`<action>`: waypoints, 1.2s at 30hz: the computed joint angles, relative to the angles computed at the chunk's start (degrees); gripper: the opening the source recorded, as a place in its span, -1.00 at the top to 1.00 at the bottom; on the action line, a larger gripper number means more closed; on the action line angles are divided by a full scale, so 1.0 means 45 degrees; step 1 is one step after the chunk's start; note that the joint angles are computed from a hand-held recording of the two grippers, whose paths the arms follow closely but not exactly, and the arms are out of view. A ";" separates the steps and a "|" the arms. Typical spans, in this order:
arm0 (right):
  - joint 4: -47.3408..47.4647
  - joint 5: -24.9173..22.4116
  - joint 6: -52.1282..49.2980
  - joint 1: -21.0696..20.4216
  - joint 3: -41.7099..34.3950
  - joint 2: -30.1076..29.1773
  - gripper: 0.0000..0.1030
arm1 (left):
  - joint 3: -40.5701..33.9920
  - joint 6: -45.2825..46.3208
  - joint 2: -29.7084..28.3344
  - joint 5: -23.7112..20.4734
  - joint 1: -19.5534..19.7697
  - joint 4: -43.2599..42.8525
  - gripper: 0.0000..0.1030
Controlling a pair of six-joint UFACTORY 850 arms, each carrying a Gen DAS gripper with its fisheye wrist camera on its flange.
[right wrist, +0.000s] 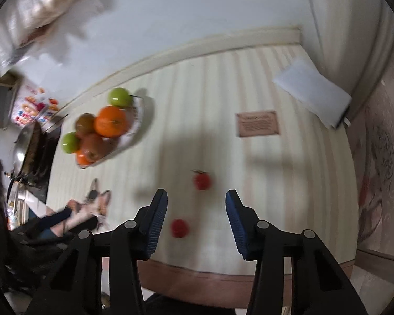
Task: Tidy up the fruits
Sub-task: 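Grasp a cherry tomato with the left tool while the right tool grasps another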
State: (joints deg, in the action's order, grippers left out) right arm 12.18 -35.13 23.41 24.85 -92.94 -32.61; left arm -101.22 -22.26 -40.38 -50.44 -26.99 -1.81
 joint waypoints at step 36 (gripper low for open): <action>0.2584 -0.2698 -0.3773 -0.0105 -0.4454 -0.4491 0.40 | -0.1059 -0.0447 -0.1818 -0.0328 0.0516 -0.1996 0.69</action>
